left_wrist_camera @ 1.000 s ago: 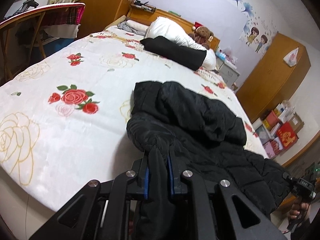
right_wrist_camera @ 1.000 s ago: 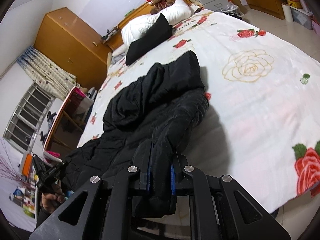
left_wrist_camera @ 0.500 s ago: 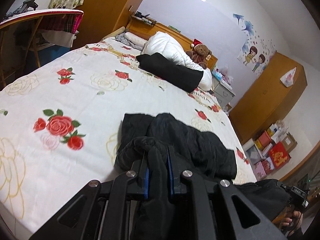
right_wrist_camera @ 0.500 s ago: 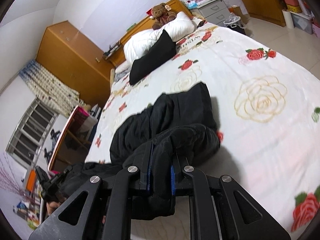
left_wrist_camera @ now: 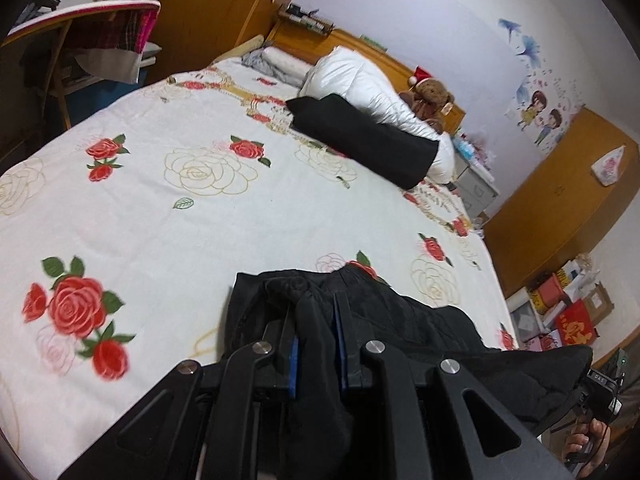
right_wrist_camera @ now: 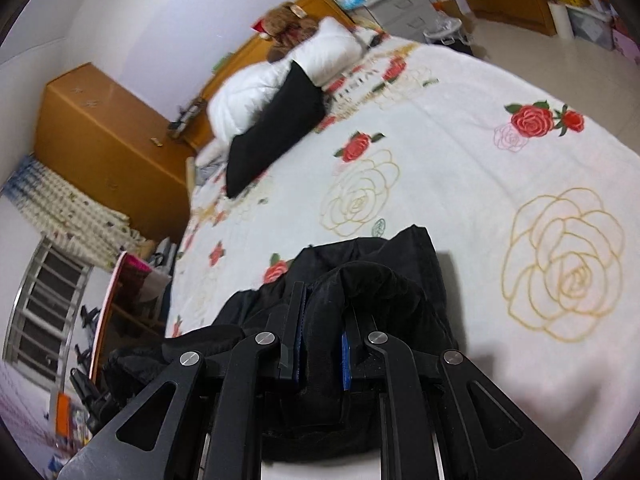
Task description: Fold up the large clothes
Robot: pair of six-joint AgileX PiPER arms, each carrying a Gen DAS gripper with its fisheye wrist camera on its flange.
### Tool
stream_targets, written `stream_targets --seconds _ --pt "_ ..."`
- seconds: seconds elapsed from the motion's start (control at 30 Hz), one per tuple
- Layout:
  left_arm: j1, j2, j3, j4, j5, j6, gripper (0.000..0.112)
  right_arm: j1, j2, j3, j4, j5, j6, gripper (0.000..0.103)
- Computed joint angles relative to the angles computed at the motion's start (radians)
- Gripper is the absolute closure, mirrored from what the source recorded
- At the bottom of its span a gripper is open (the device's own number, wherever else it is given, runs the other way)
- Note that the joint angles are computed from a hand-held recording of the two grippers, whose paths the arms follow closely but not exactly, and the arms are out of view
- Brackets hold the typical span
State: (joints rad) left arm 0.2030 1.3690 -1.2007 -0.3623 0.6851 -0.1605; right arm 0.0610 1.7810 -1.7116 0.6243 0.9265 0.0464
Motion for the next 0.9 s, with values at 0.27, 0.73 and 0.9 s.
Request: stream_targets --seconds 0.27,0.73,0.9 --pt "-0.043 0.289 -0.158 0.082 -0.004 -0.07 0.093 0.023 0.299 -0.299 -0.092 0.115 0.16 0.083" --pt "0.055 0.237 -0.225 -0.046 0.086 0.026 0.046 -0.052 0.168 -0.254 0.075 0.06 -0.032 0.025" --pt "0.088 0.186 -0.217 -0.029 0.064 0.06 0.039 -0.02 0.163 -0.276 -0.019 0.083 -0.076 0.025"
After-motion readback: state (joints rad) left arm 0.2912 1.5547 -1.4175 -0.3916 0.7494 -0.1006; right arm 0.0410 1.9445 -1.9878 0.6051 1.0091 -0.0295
